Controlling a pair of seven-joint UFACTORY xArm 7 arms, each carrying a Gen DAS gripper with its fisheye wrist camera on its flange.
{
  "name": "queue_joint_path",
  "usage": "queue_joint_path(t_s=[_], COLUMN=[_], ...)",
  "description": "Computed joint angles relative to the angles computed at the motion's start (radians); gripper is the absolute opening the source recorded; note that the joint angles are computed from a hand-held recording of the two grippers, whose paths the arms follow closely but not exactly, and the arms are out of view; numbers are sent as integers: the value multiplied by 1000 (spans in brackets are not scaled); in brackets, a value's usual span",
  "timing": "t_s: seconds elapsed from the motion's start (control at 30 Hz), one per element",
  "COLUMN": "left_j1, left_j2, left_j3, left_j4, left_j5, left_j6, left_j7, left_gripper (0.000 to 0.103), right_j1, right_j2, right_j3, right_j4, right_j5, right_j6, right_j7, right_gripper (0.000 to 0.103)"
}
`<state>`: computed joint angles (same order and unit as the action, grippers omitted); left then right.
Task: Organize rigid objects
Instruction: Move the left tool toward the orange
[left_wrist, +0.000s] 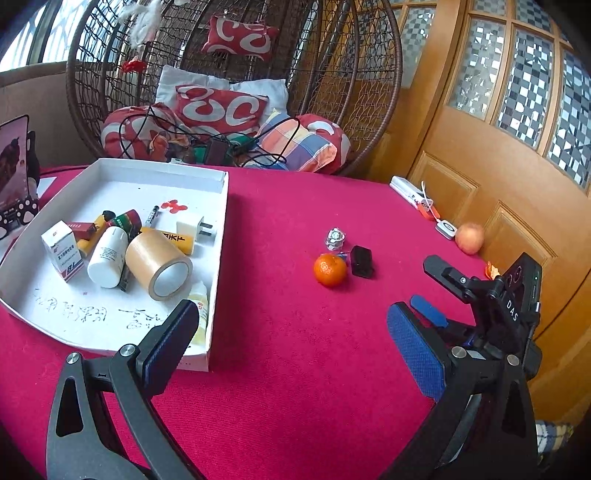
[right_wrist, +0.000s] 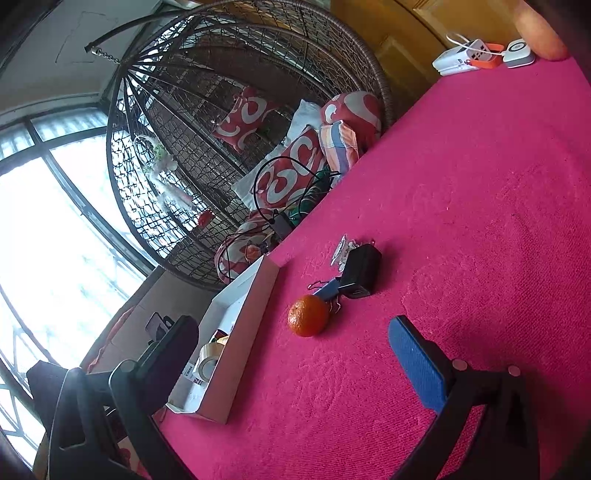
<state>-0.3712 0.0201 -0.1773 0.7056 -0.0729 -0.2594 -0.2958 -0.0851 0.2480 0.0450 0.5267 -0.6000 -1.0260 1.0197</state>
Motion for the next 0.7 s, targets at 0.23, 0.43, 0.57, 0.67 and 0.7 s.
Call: queue_joint_path(t_s=[0.23, 0.43, 0.57, 0.67, 0.7], left_j1=[-345, -261, -374, -306, -305], left_j2=[60, 238, 382, 451, 468], left_j3=[433, 295, 387, 294, 285], left_j4=[118, 373, 498, 615, 638], left_j5=[-27, -472, -213, -128, -106], left_j6=[47, 304, 333, 436, 444], left_j7=[75, 559, 443, 390, 392], left_gripper=[103, 103, 100, 99, 99], right_j1=[36, 82, 79, 69, 69], right_j2=[-153, -300, -304, -285, -278], right_j3=[-19, -39, -79, -99, -93], right_j4=[-36, -87, -57, -11, 11], right_j5=[89, 327, 179, 55, 50], right_j6=[151, 295, 407, 465, 511], right_j7=[-154, -458, -416, -326, -330], right_gripper=[103, 103, 103, 103, 103])
